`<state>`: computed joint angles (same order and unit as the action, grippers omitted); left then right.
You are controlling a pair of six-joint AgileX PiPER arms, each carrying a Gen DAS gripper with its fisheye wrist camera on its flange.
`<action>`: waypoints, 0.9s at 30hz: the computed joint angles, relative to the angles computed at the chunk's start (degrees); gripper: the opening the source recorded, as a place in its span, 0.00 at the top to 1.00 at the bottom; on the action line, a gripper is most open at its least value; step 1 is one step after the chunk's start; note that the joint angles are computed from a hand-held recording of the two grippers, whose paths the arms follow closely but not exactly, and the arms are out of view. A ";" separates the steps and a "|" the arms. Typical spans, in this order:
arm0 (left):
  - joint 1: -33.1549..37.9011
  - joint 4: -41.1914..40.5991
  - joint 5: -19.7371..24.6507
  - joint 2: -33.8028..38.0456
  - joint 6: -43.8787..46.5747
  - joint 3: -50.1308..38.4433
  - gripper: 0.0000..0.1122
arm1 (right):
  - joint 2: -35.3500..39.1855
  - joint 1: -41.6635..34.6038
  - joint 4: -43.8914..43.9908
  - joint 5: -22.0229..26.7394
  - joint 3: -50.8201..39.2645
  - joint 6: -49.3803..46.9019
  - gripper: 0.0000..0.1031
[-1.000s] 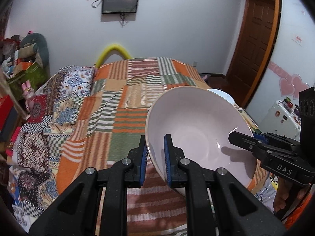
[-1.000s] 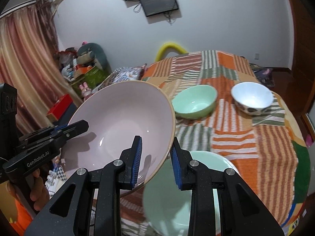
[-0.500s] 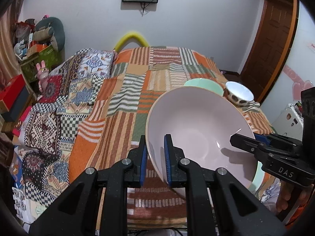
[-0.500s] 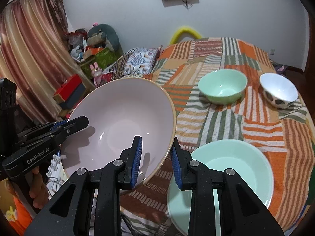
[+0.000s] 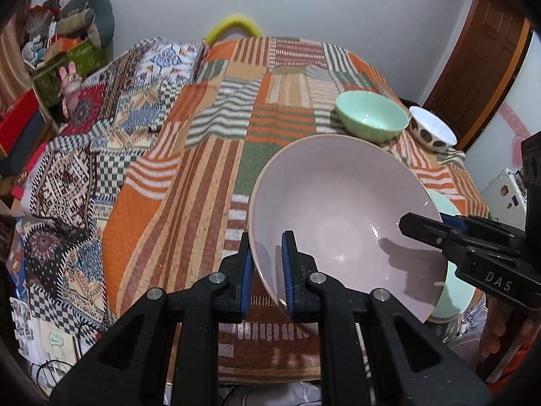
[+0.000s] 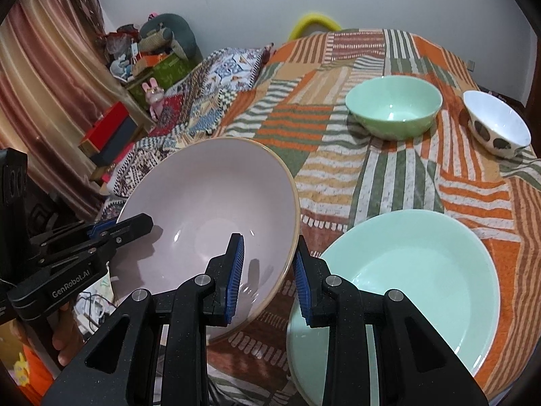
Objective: Organize plates and bowls
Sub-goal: 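Lift the pink bowl with both grippers and carry it over the plate stack, then lower the pink bowl onto the mint green plate and open both grippers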
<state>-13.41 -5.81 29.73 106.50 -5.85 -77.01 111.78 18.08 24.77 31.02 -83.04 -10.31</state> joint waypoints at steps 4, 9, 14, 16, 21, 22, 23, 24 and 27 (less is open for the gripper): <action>0.53 -0.94 0.61 2.02 0.82 -0.63 0.88 | 1.97 0.19 -1.43 1.51 -1.80 0.94 0.74; 1.14 -1.43 1.40 4.26 1.11 -1.56 0.88 | 4.36 0.67 -3.80 3.14 -3.94 2.45 0.74; 1.85 -3.13 2.41 6.30 2.04 -2.50 0.88 | 6.39 0.62 -4.44 4.66 -5.77 2.73 0.74; 1.90 -3.20 2.54 6.79 2.14 -2.66 0.88 | 6.75 0.59 -4.58 4.97 -5.95 2.74 0.74; 1.94 -3.25 2.47 7.58 2.47 -2.77 0.88 | 7.61 0.70 -5.04 5.41 -6.78 3.20 0.74; 1.94 -3.18 2.39 7.65 2.38 -2.78 0.88 | 7.64 0.71 -5.00 5.41 -6.81 3.14 0.74; 1.96 -3.15 2.39 7.75 2.28 -2.85 0.88 | 7.76 0.74 -5.03 5.46 -6.99 3.16 0.74; 2.02 -3.17 2.43 7.89 2.24 -2.97 0.88 | 7.74 0.75 -5.09 5.42 -6.94 3.08 0.74; 1.98 -2.75 2.90 8.42 1.73 -3.57 0.88 | 8.15 0.82 -5.15 5.49 -7.32 2.99 0.74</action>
